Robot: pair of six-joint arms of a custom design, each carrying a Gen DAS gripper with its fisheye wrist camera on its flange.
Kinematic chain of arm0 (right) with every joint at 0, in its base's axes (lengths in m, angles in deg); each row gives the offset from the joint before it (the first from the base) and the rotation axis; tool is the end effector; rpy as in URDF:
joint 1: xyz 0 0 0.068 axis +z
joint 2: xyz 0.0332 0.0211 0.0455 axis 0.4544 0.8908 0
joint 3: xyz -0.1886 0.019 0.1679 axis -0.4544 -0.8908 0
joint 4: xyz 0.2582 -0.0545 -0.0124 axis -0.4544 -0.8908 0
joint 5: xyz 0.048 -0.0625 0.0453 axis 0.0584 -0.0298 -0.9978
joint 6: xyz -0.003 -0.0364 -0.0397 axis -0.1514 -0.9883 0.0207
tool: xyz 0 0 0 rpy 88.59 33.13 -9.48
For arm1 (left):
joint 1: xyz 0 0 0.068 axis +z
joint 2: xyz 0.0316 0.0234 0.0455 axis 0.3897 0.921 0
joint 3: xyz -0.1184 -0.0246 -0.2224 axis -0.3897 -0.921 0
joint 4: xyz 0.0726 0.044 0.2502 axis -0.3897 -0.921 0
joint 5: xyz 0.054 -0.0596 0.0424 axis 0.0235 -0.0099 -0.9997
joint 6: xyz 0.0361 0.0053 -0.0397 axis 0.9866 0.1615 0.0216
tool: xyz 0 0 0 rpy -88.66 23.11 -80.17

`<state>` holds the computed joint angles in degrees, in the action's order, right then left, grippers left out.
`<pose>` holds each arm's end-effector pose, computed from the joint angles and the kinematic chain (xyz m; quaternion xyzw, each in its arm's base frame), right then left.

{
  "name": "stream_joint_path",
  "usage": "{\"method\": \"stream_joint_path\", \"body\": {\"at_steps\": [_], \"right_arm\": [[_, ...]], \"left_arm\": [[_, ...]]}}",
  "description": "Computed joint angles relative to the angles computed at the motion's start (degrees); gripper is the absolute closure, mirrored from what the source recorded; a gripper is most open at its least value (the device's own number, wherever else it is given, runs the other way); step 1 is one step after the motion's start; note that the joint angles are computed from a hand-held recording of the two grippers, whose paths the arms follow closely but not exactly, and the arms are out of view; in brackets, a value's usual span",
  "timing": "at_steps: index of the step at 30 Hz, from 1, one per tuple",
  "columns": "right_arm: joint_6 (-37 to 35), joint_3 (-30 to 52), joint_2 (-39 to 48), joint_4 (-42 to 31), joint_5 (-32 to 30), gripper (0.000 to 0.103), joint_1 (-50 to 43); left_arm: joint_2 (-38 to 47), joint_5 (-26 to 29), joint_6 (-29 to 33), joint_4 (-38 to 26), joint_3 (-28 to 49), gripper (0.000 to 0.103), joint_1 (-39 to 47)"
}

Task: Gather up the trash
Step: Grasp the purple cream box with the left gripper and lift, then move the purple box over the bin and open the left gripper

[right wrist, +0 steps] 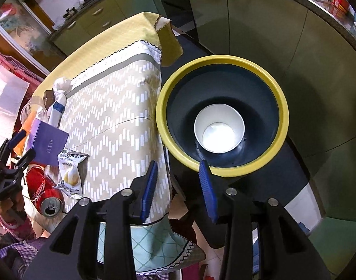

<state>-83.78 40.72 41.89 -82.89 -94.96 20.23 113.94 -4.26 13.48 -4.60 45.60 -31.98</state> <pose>0.2728 -0.0183 0.2337 -0.2170 0.9516 0.1643 0.1428 0.0982 -0.1029 0.2434 -0.0317 0.9382 0.0594 0.3396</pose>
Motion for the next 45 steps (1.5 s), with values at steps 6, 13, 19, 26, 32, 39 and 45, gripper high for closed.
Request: {"method": "stream_joint_path", "body": {"at_steps": [6,13,19,26,32,39,45], "right_arm": [[-0.93,-0.47,0.73,0.31,-1.00,0.061,-0.72],[-1.04,-1.30,1.61,1.53,-1.58,0.062,-1.33],[-2.05,-1.53,0.40,1.32,-3.28,0.062,-2.87],[-5.05,-1.62,-1.48,0.56,-5.54,0.062,-8.45],[-9.25,-0.45,0.55,-1.16,-7.42,0.062,-16.66],[-13.29,1.98,4.73,-2.10,-8.12,0.062,-25.26],[-15.12,3.02,8.54,-2.05,-7.98,0.062,-29.71]], "left_arm": [[1.67,4.62,2.04,2.73,-1.25,0.038,3.86],[2.44,6.86,3.48,5.10,-2.08,0.052,5.22],[2.38,3.59,1.08,0.41,2.88,0.052,0.83],[11.99,5.04,11.50,4.61,16.13,0.052,0.62],[32.62,16.64,23.42,17.50,28.99,0.052,5.41],[59.45,25.39,27.41,18.04,49.54,0.052,9.29],[75.17,25.34,29.58,15.76,64.78,0.051,11.07]]}}
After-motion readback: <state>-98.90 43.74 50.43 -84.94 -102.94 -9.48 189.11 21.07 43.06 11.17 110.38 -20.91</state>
